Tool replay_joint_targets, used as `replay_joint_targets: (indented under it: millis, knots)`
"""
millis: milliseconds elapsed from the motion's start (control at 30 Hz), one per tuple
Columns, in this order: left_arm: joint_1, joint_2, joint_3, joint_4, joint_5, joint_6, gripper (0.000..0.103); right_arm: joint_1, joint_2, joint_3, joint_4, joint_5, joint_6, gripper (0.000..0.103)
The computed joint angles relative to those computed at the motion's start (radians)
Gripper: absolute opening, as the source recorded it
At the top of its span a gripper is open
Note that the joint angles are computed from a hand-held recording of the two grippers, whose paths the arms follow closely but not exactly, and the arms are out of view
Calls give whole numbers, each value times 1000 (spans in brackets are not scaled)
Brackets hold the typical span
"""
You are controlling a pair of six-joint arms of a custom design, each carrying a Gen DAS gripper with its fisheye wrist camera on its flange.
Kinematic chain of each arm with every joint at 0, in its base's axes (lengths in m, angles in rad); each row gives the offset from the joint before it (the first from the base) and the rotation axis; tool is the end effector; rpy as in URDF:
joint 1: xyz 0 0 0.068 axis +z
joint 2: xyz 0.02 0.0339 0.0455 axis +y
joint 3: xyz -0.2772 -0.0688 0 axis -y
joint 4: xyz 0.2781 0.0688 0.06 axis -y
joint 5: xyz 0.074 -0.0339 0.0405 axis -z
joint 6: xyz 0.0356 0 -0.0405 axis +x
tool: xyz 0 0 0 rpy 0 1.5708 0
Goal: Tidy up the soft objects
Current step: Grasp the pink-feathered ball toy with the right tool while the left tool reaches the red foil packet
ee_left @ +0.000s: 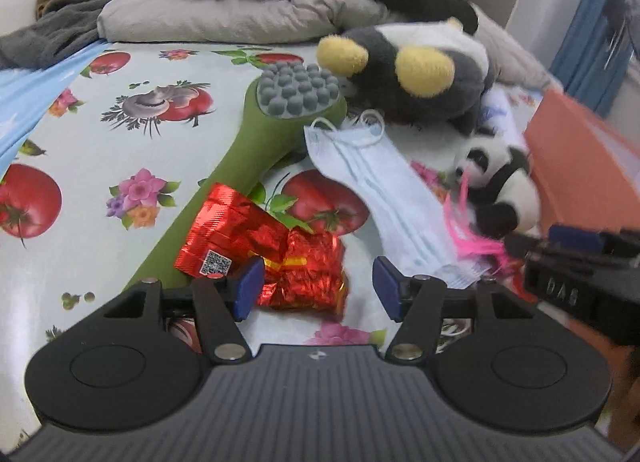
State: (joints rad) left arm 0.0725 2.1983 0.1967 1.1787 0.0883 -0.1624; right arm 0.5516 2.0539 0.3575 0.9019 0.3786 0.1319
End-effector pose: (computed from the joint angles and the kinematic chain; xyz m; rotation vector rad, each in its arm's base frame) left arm 0.1953 0.0110 -0.0201 -0.2393 2.3827 -0.1479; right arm 0.2185 0.1190 -0.0009 -0.3017 2.2777 -0.0996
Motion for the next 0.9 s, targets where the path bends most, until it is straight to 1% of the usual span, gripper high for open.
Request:
replay_joint_targets:
  millis: [100, 167, 267, 333, 367, 400, 433, 467, 500, 533, 600, 700, 900]
  knots:
    - [-34, 49, 28, 12, -49, 16, 65, -7, 62, 41, 3, 39, -14, 48]
    - [-42, 75, 38, 28, -55, 31, 65, -29, 85, 58, 3, 4, -12, 48]
    - [-53, 83, 45, 30, -68, 42, 65, -53, 87, 78, -35, -47, 6, 48]
    - [-52, 81, 52, 20, -68, 33, 63, -78, 79, 92, -81, -106, 21, 45]
    - [-54, 80, 54, 16, -72, 26, 60, -80, 76, 91, -88, -122, 31, 42]
    - [-55, 78, 57, 13, -78, 20, 51, -80, 74, 87, -86, -123, 30, 40]
    - [-59, 78, 58, 13, -88, 15, 49, -77, 74, 84, -79, -125, 26, 37]
    - [-64, 77, 59, 12, -103, 9, 47, -78, 71, 79, -74, -132, 24, 37]
    - [-61, 77, 59, 13, -100, 6, 43, -80, 67, 74, -72, -142, 22, 36]
    - [-59, 76, 58, 16, -95, 3, 42, -81, 62, 67, -65, -149, 20, 36]
    - [-65, 65, 55, 7, -105, -5, 35, -78, 49, 50, -50, -153, 15, 32]
    - [-66, 51, 45, 2, -102, -20, 34, -73, 23, 22, -30, -155, 11, 31]
    - [-83, 8, -23, 44, -104, -53, 33, -45, -52, -63, 18, -148, 3, 29]
